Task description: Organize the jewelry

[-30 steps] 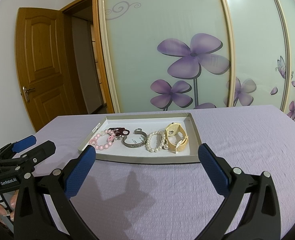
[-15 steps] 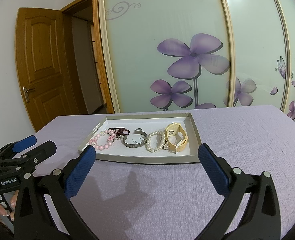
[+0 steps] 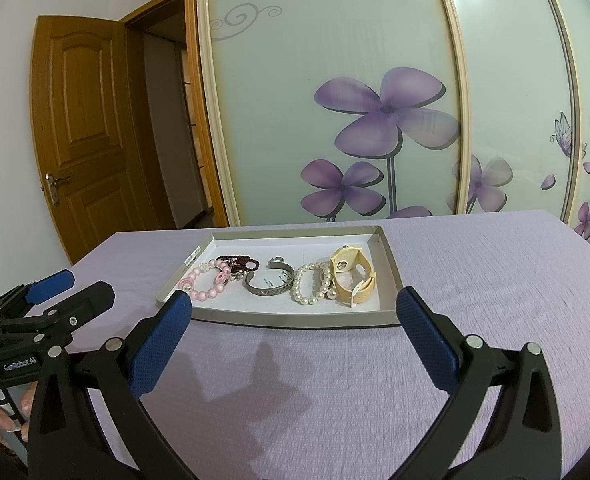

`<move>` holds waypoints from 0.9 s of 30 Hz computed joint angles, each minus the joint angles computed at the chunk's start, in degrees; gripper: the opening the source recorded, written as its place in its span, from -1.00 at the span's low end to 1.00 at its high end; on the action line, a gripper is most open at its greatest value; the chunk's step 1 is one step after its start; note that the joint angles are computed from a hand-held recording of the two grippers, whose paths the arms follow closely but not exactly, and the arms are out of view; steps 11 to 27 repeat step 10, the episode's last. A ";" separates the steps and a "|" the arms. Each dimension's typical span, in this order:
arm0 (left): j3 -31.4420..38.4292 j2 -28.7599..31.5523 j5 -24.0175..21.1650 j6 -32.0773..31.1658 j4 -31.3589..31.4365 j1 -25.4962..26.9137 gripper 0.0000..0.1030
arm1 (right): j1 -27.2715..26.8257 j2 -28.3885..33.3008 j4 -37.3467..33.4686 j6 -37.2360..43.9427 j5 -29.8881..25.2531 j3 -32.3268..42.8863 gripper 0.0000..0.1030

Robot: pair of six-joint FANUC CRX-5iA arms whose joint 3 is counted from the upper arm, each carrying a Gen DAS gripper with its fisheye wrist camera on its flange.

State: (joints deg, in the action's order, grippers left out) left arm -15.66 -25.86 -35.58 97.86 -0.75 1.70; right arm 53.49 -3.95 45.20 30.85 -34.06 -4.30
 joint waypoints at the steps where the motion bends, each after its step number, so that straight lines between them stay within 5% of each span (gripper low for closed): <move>1: -0.08 -0.04 0.05 0.33 -0.34 -0.24 0.96 | 0.05 0.02 0.06 -0.14 -0.02 -0.02 0.97; 27: -0.48 0.01 -0.05 -0.10 0.59 -0.22 0.96 | 0.26 0.01 0.43 -0.75 -0.01 -0.26 0.97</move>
